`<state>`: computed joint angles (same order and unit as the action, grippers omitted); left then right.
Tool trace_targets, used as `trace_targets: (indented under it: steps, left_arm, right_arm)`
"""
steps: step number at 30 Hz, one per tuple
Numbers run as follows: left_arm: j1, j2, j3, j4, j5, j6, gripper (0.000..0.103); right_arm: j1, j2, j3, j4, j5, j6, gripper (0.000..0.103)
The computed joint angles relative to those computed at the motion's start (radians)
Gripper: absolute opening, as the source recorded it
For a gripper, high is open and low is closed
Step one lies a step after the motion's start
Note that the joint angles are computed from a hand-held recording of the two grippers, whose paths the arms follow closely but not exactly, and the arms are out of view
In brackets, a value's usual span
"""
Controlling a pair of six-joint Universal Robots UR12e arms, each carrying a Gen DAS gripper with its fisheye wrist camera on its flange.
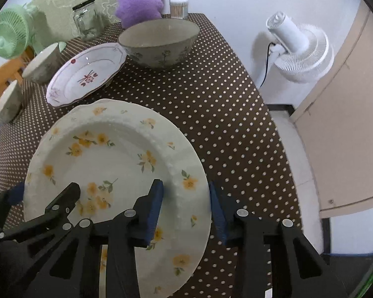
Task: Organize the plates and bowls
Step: 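Lower the beaded plate onto the other plate and open both grippers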
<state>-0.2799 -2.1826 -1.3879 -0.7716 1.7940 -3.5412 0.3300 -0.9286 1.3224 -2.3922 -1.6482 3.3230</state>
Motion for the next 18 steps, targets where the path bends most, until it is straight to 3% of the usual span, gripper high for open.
trace_targets:
  steps: [18]
  left_arm:
    - [-0.003, -0.021, 0.038, -0.054, 0.007, 0.024, 0.090]
  right_arm:
    - [-0.005, 0.005, -0.008, 0.006, 0.014, 0.000, 0.038]
